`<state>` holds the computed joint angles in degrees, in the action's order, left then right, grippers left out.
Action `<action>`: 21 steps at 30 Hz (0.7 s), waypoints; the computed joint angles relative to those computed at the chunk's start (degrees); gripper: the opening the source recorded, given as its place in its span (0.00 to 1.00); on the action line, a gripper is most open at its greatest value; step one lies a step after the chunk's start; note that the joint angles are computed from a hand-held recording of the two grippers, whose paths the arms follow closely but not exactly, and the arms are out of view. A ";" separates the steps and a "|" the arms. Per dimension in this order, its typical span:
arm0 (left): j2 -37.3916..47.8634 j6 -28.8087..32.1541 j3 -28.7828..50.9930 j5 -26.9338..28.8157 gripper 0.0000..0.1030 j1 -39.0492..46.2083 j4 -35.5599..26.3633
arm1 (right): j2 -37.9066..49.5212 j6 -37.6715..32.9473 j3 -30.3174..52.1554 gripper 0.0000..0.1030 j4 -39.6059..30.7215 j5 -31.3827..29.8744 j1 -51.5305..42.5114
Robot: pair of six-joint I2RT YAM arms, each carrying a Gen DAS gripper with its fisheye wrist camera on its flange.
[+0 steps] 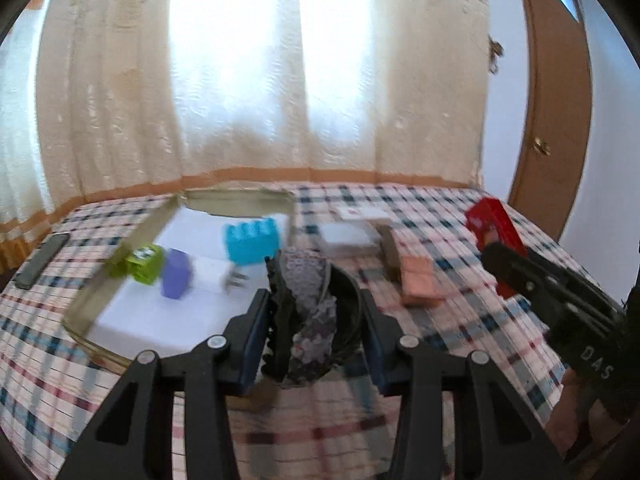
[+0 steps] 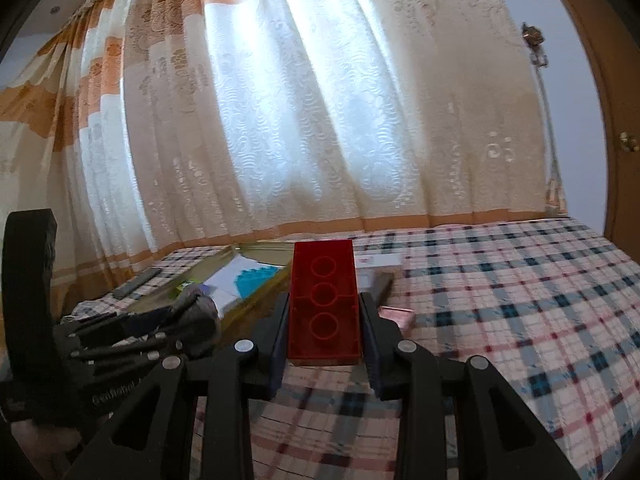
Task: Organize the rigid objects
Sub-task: 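Lift and carry the grey pouch and red brick over to the tin tray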
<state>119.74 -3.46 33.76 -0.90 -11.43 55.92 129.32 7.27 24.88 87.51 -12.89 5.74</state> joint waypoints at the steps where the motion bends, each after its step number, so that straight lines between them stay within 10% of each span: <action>1: -0.48 0.23 0.54 0.09 0.41 1.48 -0.90 | -1.23 -0.07 0.71 0.34 -2.08 -0.63 0.37; 21: 2.73 3.51 17.78 5.97 0.41 18.63 -20.11 | -0.39 -3.12 39.11 0.34 -51.60 -1.93 13.55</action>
